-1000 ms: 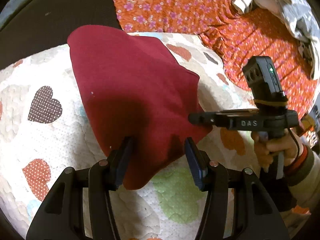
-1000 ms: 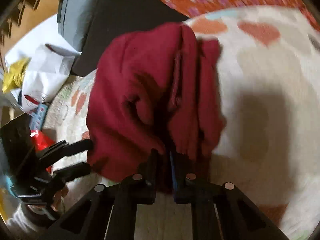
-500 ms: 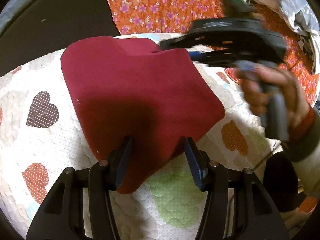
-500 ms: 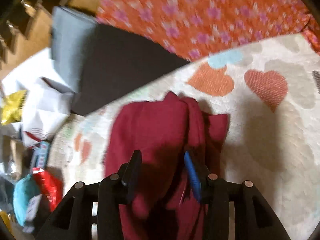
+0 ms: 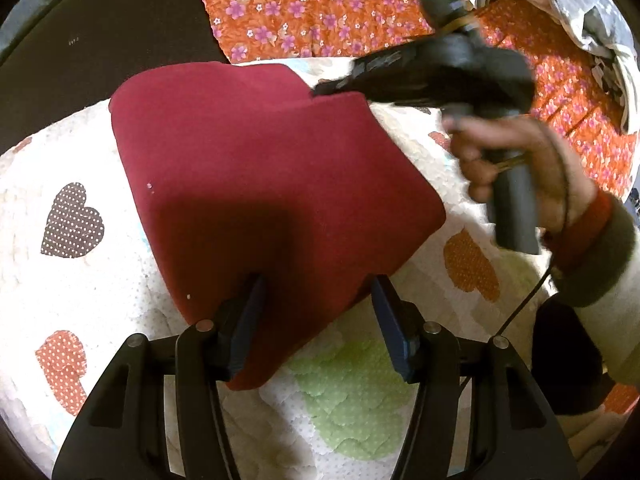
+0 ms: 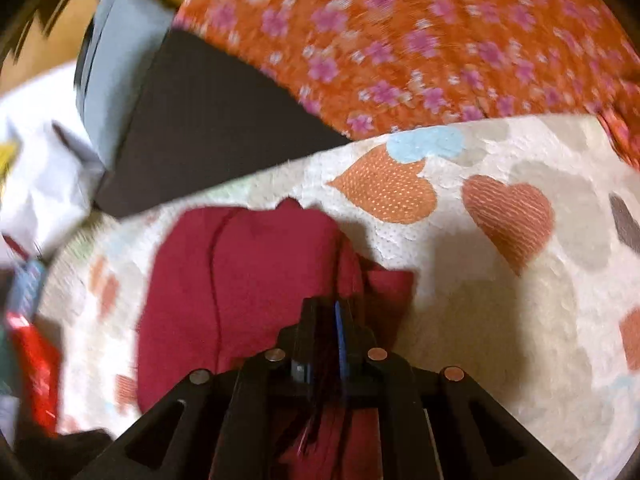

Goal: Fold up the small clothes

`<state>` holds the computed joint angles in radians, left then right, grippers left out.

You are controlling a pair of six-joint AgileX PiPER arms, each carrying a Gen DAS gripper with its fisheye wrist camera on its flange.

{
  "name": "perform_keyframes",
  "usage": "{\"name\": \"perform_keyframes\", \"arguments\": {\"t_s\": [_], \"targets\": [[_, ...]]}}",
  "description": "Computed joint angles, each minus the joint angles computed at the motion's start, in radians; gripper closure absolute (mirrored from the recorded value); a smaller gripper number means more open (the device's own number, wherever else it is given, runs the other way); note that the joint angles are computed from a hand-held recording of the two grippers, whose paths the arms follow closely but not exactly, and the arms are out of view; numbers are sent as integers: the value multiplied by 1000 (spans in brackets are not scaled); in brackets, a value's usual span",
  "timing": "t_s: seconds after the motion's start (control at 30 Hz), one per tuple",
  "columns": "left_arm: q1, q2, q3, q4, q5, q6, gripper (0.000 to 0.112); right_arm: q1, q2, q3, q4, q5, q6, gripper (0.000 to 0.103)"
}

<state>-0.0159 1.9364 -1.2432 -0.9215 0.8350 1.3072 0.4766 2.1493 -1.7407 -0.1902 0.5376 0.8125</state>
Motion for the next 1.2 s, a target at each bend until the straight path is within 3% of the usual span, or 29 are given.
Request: {"name": "perform_keyframes", "arguments": {"t_s": [0.1, 0.23, 0.33, 0.47, 0.53, 0.73, 0.83, 0.93, 1.07, 1.2], "targets": [[2, 9, -9, 0, 4, -10, 57, 43, -102, 81, -26, -45, -7, 96], [1, -2, 7, -4, -9, 2, 56, 97, -120, 103, 80, -82, -145, 96], [1, -4, 7, 0, -7, -1, 56, 133, -54, 71, -21, 2, -79, 97], [3, -12, -1, 17, 7, -32, 56, 112, -77, 212, -9, -150, -17, 100], [12, -27, 0, 9, 12, -36, 57, 115, -109, 210, 23, -121, -30, 99], [65, -26, -30, -78, 25, -53, 56, 159, -169, 215, -195, -68, 156, 97], [64, 17, -73, -34, 12, -147, 56, 138, -92, 177, -113, -17, 103, 95], [50, 44, -90, -4, -14, -179, 57, 130, -103, 281, -149, -153, 171, 94], [32, 34, -89, 20, -43, -203, 56, 121, -147, 321, -90, -167, 144, 80], [14, 4, -61, 31, -102, -215, 56, 138, -185, 350, -169, -187, 228, 79]]}}
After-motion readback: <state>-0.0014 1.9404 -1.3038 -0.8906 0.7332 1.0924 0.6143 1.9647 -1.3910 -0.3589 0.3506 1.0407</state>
